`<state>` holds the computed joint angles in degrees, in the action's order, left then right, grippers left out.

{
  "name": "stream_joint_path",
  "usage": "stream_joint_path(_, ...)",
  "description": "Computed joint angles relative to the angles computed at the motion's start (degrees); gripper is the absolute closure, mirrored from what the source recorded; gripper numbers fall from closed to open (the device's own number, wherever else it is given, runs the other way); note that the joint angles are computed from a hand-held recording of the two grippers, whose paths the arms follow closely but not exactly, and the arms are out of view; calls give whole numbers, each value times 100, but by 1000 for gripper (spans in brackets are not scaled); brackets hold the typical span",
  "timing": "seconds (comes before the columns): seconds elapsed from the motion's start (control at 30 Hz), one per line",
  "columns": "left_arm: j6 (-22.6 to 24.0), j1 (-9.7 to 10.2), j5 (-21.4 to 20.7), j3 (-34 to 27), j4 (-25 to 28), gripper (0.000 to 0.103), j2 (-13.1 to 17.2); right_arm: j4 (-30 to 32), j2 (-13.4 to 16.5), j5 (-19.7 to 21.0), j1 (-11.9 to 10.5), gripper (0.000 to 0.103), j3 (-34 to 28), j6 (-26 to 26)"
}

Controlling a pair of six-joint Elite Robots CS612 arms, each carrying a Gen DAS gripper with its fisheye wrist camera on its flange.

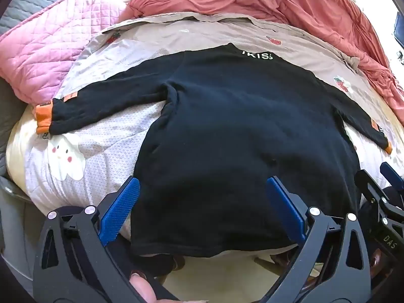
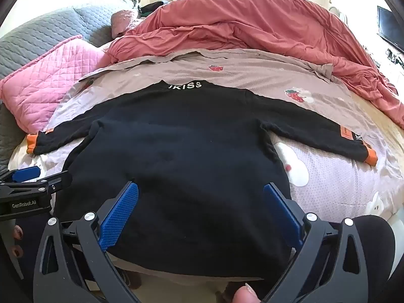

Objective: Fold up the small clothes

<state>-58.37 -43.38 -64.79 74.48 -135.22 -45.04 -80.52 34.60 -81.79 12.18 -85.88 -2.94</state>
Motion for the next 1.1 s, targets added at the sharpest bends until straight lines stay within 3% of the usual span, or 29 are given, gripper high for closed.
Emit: stream_joint_path(1.1, 22, -3, 51, 54, -67, 9, -29, 14, 13, -50, 28, 4, -81, -100)
